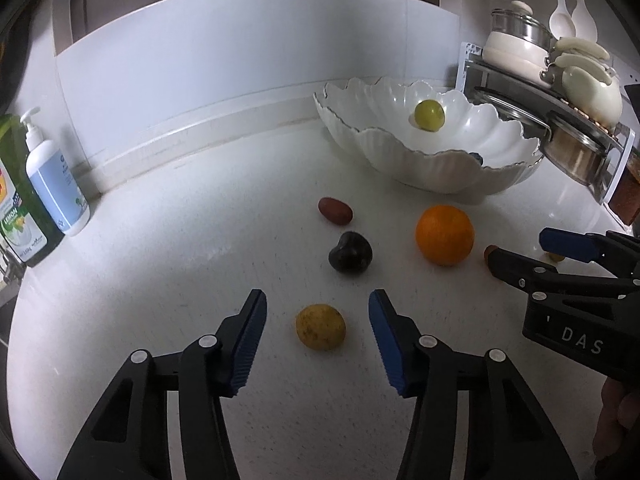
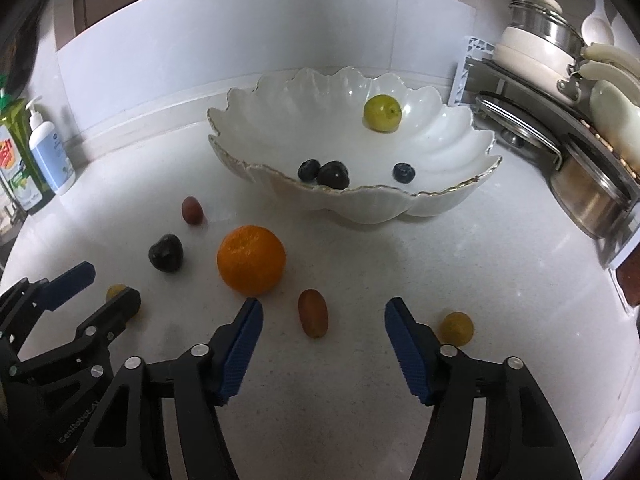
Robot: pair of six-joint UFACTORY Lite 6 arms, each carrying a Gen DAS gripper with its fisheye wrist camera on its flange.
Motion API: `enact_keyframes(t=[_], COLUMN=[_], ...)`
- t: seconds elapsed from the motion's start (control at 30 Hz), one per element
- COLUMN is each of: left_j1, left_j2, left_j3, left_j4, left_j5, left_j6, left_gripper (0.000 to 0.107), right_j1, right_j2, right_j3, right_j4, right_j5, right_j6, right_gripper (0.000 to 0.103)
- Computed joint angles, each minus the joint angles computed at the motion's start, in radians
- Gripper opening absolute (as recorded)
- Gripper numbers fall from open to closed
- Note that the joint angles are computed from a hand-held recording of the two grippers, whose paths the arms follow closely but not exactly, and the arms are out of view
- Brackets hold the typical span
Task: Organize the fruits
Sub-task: 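Close the left tool on a yellow-brown fruit while the right tool grasps a reddish-brown date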
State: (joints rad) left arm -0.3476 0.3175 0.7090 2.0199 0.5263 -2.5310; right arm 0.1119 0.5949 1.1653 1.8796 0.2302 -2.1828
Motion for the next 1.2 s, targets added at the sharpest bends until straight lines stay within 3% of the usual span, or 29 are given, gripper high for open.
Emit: enact_keyframes(t=[0.17,0.33,0.53,0.9,1.2], left_j1=[0.007,0.007,0.034,0.062,0.073], left_j2=[0.013,0.022,0.038,0.045,0.045], left_j3=[0.001,0.009,0.023,0.038,0.043], left_j4=[0.014,0.017,0.037,0.055,0.087], left_j5=[-0.014,-0.021,-0.074,-0.103,-0.120], left_j6=[-0.029,-0.037,-0.058,-0.047,-0.061], left_gripper=[0.048,0.047,0.037,0.028,0.027], right_j1=[0.007,0.012,0.017,0.019,0.014], right_j2=[0.039,0.054,0.069,0.117,0.118], right_j3=[0.033,0.052,0.076,0.131,0.134], right_j4=[-0.090,-0.137,-0.222,-0.430,-0.416], right_j5=[-0.001,-0.001,-0.003,0.003,0.003], right_j6=[0.084,0.135,0.218,0.441,0.421], right_gripper=[0.053,0.048,0.046,0.025,0.018])
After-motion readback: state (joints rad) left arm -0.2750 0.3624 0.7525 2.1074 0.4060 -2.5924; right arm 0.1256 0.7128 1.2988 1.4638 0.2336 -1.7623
